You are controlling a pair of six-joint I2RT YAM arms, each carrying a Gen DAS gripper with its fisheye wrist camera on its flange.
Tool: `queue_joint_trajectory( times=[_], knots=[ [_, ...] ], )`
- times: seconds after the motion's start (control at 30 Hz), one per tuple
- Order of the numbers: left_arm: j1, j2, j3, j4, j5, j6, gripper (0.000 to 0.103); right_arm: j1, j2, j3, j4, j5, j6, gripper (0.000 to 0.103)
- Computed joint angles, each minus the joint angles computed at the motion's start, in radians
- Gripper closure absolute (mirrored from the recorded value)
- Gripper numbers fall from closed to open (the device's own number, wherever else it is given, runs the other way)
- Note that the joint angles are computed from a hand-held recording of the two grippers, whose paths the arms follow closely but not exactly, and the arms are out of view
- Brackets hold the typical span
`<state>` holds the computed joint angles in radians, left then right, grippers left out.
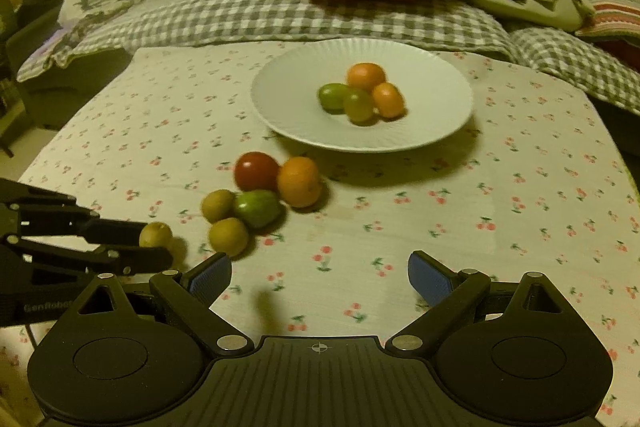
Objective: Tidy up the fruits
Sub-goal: 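Grasp a pale yellow fruit with the left tool while the right tool grasps a yellow fruit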
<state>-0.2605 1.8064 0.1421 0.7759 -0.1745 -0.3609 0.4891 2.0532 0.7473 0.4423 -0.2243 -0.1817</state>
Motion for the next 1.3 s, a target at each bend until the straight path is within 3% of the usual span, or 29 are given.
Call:
queue_joint_trajectory(
  times=[0.43,0.63,0.7,0.87,1.2,1.3],
  knots=[
    [0.082,-0.035,-0.054,0.02,0.024,0.033,0.08,0.105,0.033,0.03,0.003,0.025,0.008,0.009],
    [0.095,-0.051,-0.072,0.026,0.03,0.038,0.08,0.138,0.046,0.05,-0.016,0.027,0.002,0.031],
    [0.096,-0.056,-0.078,0.028,0.03,0.038,0.08,0.147,0.051,0.055,-0.023,0.029,-0.004,0.045],
    [0.096,-0.048,-0.076,0.034,0.029,0.038,0.08,0.162,0.055,0.057,-0.025,0.037,-0.008,0.061],
    [0.104,-0.044,-0.08,0.043,0.033,0.044,0.08,0.16,0.057,0.058,-0.009,0.055,-0.002,0.08],
    [0.109,-0.043,-0.082,0.047,0.036,0.046,0.08,0.155,0.056,0.059,-0.01,0.052,0.002,0.081]
  ],
)
